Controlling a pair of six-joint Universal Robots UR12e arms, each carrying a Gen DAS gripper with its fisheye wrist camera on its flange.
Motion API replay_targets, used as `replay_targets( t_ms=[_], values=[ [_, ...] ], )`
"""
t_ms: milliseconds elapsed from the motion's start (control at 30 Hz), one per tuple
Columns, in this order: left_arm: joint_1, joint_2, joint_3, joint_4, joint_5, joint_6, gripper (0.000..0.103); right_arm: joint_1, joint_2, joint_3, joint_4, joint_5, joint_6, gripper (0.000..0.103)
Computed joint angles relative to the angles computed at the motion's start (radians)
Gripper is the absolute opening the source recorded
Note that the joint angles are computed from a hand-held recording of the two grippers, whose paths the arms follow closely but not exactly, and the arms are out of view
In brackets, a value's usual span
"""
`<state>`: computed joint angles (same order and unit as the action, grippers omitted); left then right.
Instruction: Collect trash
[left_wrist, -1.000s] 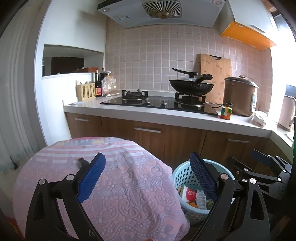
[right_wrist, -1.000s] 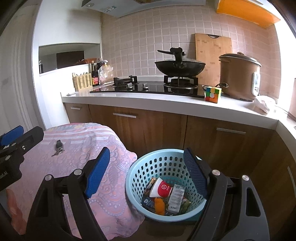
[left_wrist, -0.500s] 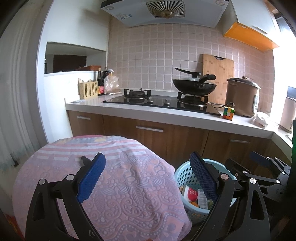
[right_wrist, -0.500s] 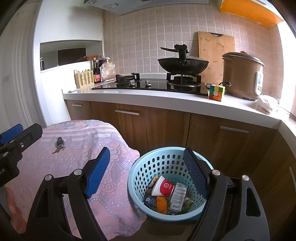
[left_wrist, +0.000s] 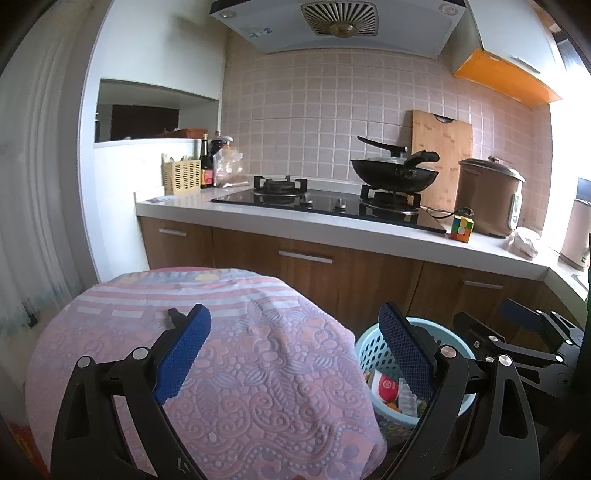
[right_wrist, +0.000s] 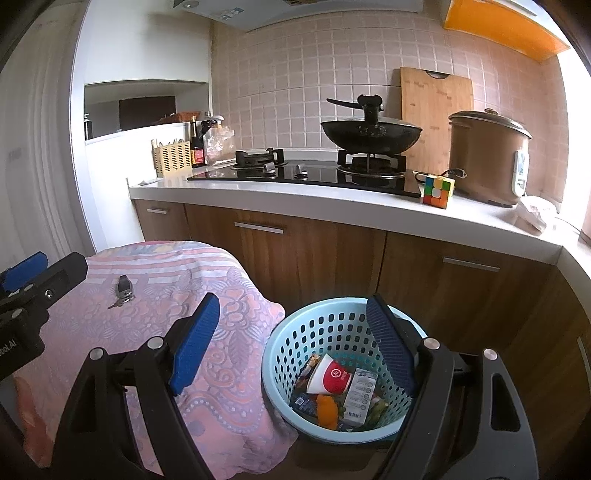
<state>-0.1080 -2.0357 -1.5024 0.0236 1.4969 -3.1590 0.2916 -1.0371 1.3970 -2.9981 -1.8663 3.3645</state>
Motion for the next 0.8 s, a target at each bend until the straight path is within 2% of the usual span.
replay_targets(
  t_ms=[233, 800],
  values=[
    [0.004, 0.003, -0.004, 0.002, 0.007, -0.004, 0.09, 0.003, 0.005, -0.009, 0.007, 0.015, -0.007, 0.077],
    [0.008, 0.006, -0.009, -0.003, 0.008, -0.001, 0.09, 0.008, 0.01, -0.019, 0.035, -0.005, -0.002, 0.077]
  ],
)
